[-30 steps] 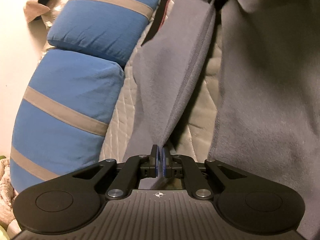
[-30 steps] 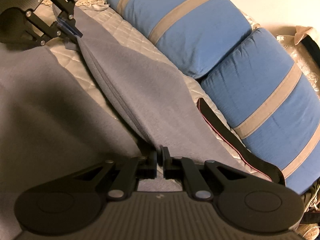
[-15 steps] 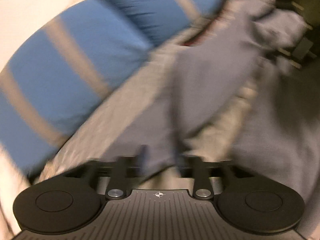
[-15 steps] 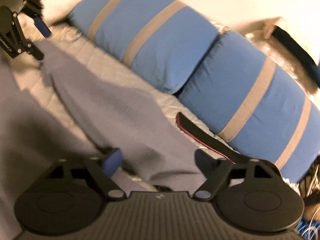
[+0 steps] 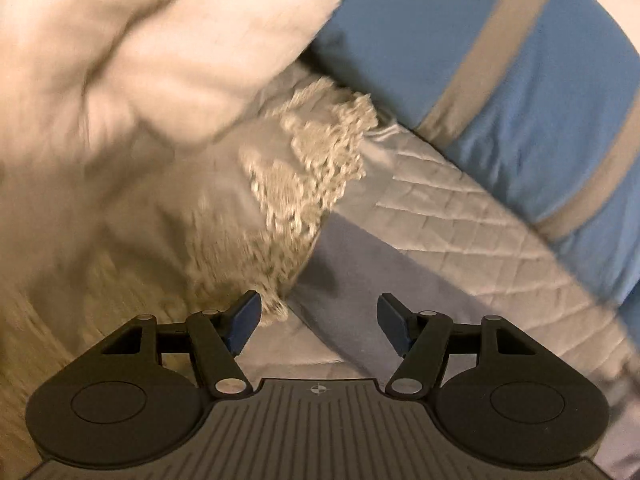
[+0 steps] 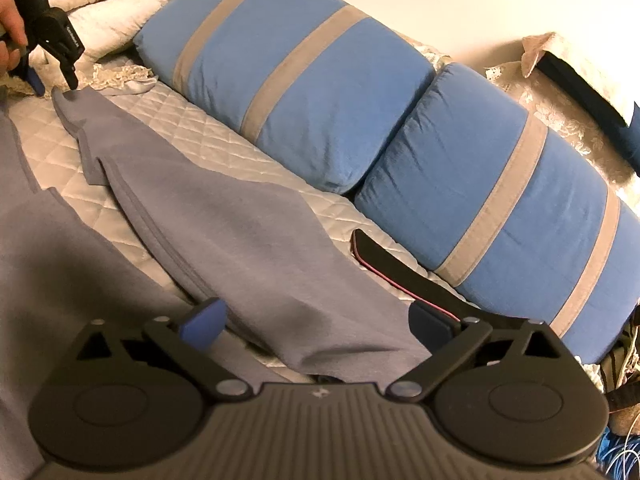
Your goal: Fold clothes
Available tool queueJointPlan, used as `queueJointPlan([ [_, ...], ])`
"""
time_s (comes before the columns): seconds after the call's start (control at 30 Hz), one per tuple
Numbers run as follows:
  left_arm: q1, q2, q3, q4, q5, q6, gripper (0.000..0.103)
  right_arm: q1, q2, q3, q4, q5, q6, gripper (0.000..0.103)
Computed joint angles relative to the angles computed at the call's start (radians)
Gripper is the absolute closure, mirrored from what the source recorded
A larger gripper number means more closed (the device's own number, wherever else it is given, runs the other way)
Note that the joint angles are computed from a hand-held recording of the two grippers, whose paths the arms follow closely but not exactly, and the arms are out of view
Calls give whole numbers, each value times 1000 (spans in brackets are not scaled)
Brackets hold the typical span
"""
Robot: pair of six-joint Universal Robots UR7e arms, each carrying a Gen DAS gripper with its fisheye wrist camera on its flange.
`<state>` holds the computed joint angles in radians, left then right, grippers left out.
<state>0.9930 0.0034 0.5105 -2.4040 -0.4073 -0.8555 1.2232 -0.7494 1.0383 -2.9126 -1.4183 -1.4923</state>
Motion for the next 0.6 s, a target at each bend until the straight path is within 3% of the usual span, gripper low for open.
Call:
queueJointPlan([
  [0.1,9,-11,46,-112,-29,0,42,0,4,-2,-6,0,0,0],
  [0.17,13,8,21,-150,-30,32,54,0,5,-1,-7,0,0,0],
  [0.2,16,9,18,-151,-35,27,79,0,6,-3,-4,-3,-1,0],
  [0.23,20,4,26,-149,-41,8,98,0,8,-5,-4,-4,-2,0],
  [0.33,23,-14,55,-150,-33,-40,100,1,13,-13,-6,-8,-1,0],
  [0.47,0,44,-47,-79,143,44,100,1,14,-12,-12,-9,1,0],
  [0.6,-12,108,-176,133,280,34,99,0,12,-7,-16,-10,0,0],
])
